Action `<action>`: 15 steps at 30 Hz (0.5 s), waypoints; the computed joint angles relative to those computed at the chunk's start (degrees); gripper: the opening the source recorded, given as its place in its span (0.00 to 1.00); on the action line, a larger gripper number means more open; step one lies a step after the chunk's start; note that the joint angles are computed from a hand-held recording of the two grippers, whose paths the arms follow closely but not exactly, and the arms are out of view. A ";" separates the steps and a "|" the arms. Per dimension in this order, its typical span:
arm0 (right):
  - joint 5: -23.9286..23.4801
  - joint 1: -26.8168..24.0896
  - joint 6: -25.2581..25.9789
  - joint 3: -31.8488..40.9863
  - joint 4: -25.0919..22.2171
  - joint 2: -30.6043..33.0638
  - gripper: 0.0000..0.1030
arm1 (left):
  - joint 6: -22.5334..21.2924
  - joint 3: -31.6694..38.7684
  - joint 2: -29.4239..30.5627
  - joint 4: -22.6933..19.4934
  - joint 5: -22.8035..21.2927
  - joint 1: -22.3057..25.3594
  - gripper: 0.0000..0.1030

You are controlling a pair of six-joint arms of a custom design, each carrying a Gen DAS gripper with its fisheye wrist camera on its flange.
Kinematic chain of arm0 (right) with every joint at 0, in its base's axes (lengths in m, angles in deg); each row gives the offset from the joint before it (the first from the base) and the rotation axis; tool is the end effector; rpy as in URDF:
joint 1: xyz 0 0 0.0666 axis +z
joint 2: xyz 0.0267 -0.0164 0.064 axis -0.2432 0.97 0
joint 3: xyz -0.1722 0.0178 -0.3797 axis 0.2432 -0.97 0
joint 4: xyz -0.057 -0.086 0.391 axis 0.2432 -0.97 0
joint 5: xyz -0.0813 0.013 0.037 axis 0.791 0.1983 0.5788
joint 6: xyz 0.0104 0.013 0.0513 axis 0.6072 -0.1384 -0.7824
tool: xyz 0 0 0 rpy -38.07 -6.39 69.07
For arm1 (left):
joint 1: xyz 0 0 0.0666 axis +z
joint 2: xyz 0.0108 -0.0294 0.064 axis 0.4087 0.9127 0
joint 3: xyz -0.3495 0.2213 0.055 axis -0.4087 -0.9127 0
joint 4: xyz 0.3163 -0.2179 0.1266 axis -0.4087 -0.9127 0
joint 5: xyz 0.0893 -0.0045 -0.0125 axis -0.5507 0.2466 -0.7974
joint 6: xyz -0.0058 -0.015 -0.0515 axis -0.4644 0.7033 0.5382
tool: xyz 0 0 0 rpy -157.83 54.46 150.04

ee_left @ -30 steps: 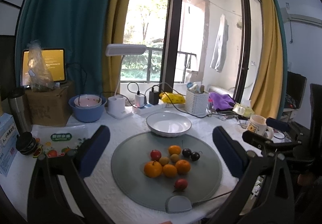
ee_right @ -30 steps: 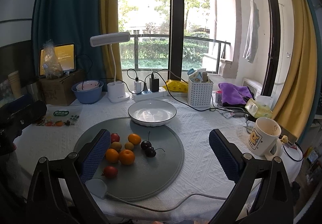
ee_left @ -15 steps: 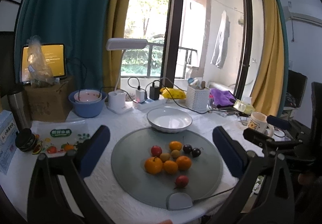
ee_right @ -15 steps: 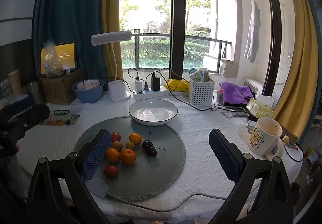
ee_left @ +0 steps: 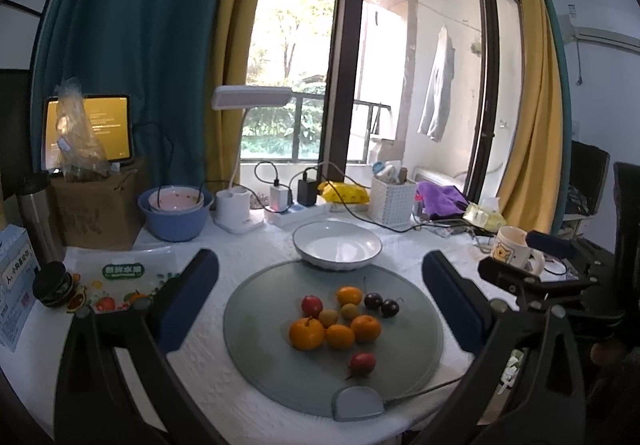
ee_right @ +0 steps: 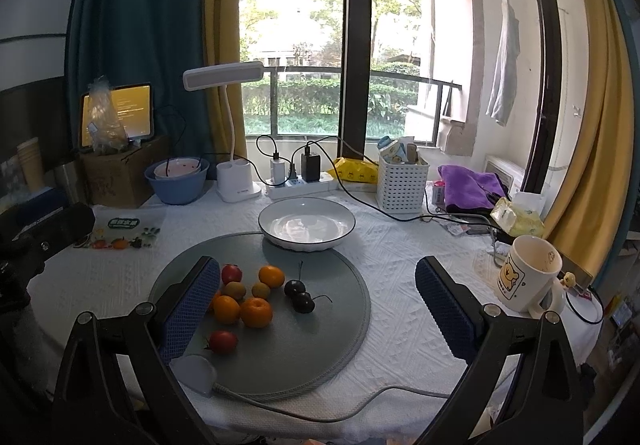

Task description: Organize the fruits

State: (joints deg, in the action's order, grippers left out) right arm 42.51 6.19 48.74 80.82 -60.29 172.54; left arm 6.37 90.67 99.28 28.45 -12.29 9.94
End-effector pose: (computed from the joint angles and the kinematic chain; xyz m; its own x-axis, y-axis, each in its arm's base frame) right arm 0.5888 0.2002 0.5450 -0.4057 0.0049 -0.9140 0.1256 0.9908 -0.0505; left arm 0.6163 -0.1655 0.5620 -0.3088 0.0333 -0.9506 0.4569 0.8817 -0.1175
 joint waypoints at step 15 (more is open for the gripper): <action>-0.12 0.08 0.01 0.24 -0.24 0.19 0.98 | 0.12 -0.64 -0.26 1.15 -0.12 0.12 0.99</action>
State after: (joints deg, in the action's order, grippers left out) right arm 42.38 6.27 48.75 81.06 -60.54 172.73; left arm 6.49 90.03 99.02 29.59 -12.41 10.06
